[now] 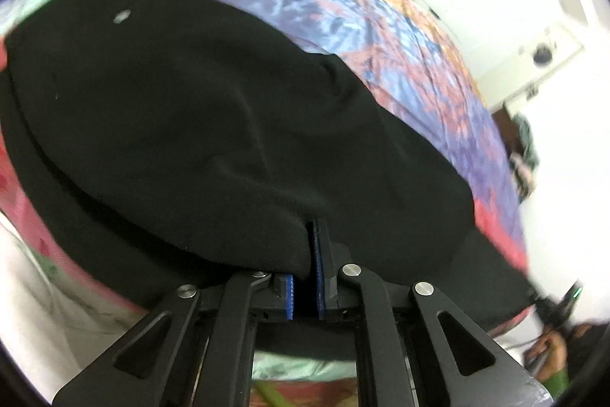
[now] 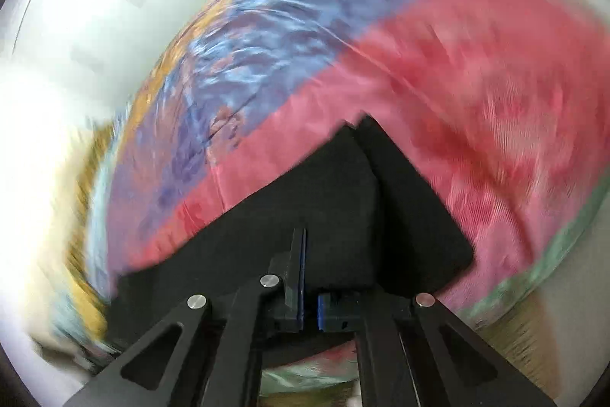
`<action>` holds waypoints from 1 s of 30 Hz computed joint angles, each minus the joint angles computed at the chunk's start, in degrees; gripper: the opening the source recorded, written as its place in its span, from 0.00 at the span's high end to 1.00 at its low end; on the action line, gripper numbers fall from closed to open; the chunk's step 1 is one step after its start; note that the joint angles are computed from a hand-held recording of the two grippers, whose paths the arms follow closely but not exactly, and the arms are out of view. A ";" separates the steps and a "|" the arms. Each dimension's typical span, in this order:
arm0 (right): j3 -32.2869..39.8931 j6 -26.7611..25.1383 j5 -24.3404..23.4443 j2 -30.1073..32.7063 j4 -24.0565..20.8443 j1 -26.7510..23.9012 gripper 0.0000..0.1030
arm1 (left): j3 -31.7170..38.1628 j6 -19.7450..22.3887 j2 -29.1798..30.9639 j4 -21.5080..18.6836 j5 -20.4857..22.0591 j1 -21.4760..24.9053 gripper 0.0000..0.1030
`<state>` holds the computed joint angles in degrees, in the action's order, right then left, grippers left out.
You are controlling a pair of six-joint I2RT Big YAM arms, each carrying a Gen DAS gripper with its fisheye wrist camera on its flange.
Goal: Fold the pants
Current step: 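Lift the waistband with both grippers and fold it over onto the cuffs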
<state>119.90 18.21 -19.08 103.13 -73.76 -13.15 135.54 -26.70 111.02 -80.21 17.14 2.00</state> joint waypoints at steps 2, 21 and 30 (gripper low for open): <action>2.49 -3.73 6.43 1.69 -5.00 0.91 0.96 | 0.95 1.84 1.06 -3.45 -0.35 -0.86 0.94; 4.47 -4.50 10.59 5.23 -8.90 1.37 0.95 | 2.23 3.59 0.93 -6.30 -5.12 -2.09 0.95; 5.65 -5.53 13.13 5.85 -9.57 2.30 0.95 | 11.14 3.19 6.75 -9.77 -6.83 -4.15 0.95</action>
<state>125.55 12.68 -5.94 108.98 -83.33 -10.84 146.68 -23.51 117.77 -89.98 10.31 -2.15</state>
